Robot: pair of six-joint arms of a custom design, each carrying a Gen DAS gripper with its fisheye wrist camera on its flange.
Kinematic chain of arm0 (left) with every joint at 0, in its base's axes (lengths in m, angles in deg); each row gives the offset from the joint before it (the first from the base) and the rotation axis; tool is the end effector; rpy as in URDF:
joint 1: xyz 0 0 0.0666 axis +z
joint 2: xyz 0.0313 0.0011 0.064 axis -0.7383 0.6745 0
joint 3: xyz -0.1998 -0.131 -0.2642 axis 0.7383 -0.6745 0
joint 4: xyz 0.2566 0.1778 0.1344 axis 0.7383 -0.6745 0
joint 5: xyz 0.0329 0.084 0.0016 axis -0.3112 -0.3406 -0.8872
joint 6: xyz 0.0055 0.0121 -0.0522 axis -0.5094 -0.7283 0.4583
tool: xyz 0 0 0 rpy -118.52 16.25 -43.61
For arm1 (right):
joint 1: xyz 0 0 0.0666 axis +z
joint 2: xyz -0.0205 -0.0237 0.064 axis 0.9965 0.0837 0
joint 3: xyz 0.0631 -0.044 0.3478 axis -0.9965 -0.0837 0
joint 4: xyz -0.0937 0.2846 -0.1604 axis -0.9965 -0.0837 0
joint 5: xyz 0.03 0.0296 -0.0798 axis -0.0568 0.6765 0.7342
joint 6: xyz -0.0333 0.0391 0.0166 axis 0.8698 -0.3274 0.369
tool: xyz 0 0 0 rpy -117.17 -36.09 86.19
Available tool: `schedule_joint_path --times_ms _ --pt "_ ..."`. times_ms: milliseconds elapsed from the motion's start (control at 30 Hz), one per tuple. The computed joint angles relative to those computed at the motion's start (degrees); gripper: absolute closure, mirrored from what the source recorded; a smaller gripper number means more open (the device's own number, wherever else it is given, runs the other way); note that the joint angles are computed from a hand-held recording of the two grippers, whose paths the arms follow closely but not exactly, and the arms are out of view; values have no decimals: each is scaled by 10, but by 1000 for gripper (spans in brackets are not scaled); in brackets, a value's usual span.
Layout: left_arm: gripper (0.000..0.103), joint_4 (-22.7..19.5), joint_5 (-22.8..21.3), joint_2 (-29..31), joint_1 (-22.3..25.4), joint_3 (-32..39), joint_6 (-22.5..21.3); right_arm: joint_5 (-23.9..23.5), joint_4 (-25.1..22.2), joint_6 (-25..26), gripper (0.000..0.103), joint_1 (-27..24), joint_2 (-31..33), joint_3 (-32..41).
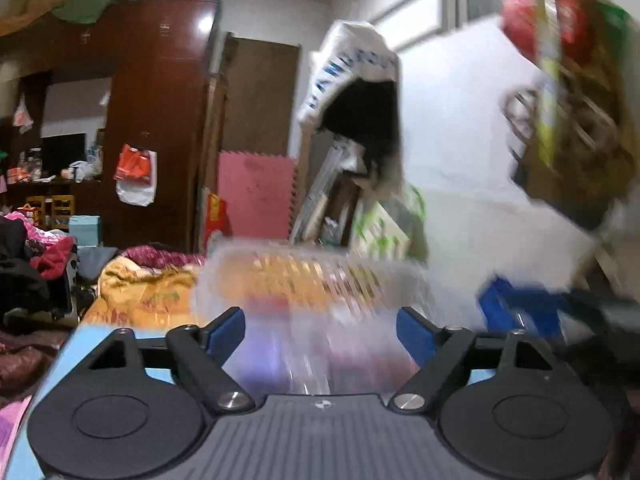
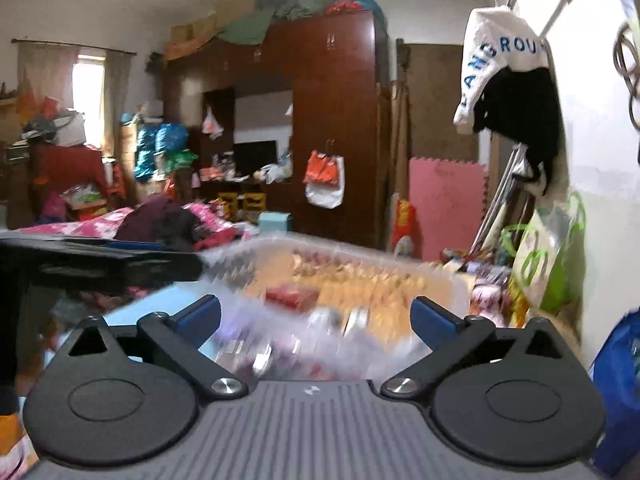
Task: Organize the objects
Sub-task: 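Drop the red box from the left tool into the basket while the right drops the clear bag, then grasp a white barcode box with the left tool while the right grasps a round clear bag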
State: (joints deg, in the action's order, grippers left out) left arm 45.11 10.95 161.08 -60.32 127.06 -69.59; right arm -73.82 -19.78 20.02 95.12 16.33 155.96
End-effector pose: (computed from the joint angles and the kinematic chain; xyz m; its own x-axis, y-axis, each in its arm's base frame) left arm 0.5725 -0.1325 0.3656 -0.3016 -0.0296 -0.9530 0.2628 0.9582 -0.1130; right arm 0.5853 0.1124 0.3514 -0.2378 -0.1628 -0.9576 -0.4692 0.8825 -0.0335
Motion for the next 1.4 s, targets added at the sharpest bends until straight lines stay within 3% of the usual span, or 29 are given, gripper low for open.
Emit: schedule_joint_path --times_ms 67,167,300,400,467,500,633,700,767,900,1100,1300,1400 --pt "17 39 2 -35 -11 -88 -17 19 -35 32 0 0 9 -3" --pt "17 44 3 -46 -25 -143 -41 56 -95 72 1 4 45 24" --pt "17 27 -29 -24 -37 -129 -61 44 -187 53 16 1 105 110" --pt "17 16 -33 -6 -36 -112 -50 59 -196 50 21 6 123 132" --pt "17 9 -39 2 -37 -106 -50 42 -204 41 34 4 126 138" --pt "17 9 -51 4 -43 -108 -50 41 -200 37 39 4 123 133" --pt "20 22 -74 7 -52 -121 -59 46 -165 28 41 7 98 84" --pt "45 40 -68 8 -49 -131 -54 54 -138 32 43 7 88 60" --pt "48 62 -67 4 -46 -143 -45 55 -134 23 43 5 91 65" --pt "49 98 -47 -4 -36 -164 -39 30 -104 -14 45 -5 84 47" --pt "49 172 -42 -30 -29 -210 -41 33 11 -52 45 -9 58 -20" --pt "49 194 -33 -35 -19 -214 -26 28 71 -114 46 -20 53 -43" --pt "49 202 -36 -38 -16 -215 -24 37 126 -140 46 -22 46 -70"
